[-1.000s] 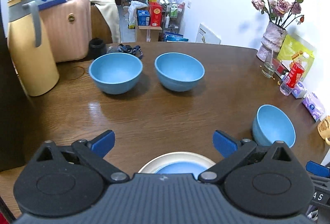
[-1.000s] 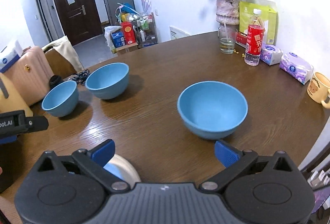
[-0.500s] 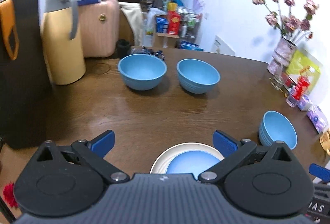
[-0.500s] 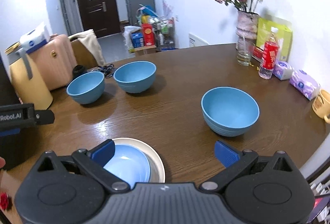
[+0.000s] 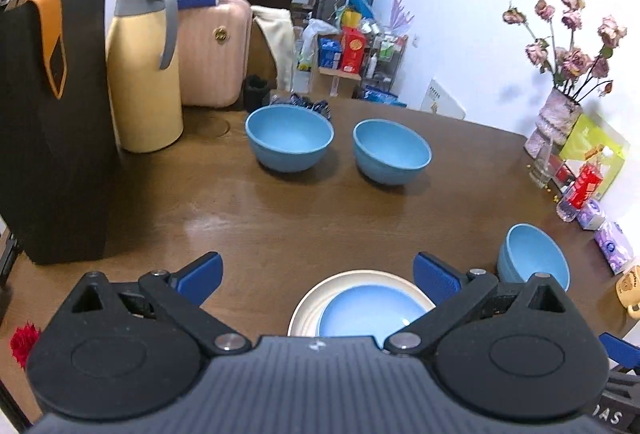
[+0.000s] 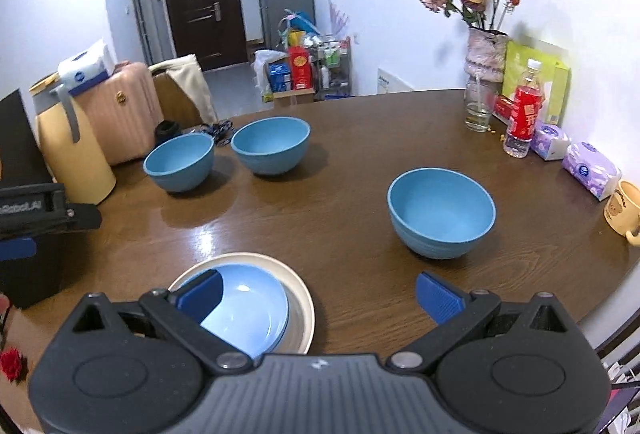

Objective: Organize plates and bowls
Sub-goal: 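Withdraw both grippers from the placed bowl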

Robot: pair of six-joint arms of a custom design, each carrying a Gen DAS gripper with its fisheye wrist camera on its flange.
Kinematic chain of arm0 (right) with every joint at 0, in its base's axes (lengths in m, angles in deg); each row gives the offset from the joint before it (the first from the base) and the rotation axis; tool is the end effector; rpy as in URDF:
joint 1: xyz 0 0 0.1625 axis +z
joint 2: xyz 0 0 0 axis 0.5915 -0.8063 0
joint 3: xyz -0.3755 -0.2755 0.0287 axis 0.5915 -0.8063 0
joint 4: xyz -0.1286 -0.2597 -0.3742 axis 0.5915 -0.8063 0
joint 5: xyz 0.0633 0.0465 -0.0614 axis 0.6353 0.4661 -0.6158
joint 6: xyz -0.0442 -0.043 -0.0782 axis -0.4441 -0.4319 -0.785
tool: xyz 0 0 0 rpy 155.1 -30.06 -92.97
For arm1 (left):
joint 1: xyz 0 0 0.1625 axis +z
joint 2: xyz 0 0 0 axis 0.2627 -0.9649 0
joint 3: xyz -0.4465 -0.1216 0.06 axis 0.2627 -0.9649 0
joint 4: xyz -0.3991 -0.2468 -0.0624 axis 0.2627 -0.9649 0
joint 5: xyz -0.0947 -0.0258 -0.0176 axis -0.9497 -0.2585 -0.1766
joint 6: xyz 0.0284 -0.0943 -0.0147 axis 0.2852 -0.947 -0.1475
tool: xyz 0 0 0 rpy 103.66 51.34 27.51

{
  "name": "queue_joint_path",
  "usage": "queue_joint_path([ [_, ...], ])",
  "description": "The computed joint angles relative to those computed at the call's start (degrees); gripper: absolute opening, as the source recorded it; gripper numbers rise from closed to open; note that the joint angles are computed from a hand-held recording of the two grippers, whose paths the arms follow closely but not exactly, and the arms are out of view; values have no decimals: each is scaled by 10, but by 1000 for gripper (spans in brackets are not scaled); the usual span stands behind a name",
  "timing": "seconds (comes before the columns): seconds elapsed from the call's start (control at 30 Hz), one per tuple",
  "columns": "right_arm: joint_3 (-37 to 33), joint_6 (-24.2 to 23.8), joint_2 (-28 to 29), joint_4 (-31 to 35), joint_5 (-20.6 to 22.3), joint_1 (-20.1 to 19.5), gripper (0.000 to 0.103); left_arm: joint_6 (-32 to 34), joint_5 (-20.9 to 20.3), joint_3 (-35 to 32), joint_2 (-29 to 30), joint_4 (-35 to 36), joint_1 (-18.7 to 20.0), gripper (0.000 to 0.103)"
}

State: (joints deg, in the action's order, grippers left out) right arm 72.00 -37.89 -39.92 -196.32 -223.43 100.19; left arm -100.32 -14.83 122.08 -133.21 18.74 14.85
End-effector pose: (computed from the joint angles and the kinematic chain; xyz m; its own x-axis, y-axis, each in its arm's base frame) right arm 0.3852 -0.2848 0.0062 -0.7677 -0.1739 0.6167 -0.5479 0.6772 -0.4911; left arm -0.0395 -0.2825 0.4161 -0.7742 -0.3119 -0.5507 0.2855 0.6045 -0.7437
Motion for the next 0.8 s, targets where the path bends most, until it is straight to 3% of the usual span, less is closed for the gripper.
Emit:
queue_joint_path([
  [0.1,-12,-6,5,-2,-7,4,103,29,13,0,-2,-29,5,103],
  [0.27,-32,-13,13,-1,-21,8,103,144,22,12,2,-162,34,103],
  [0.47,-57,-22,27,4,-38,13,103,290,13,23,28,-333,82,103],
  [0.8,-88,-10,46,34,-39,9,103,447,-15,17,75,-506,154,103],
])
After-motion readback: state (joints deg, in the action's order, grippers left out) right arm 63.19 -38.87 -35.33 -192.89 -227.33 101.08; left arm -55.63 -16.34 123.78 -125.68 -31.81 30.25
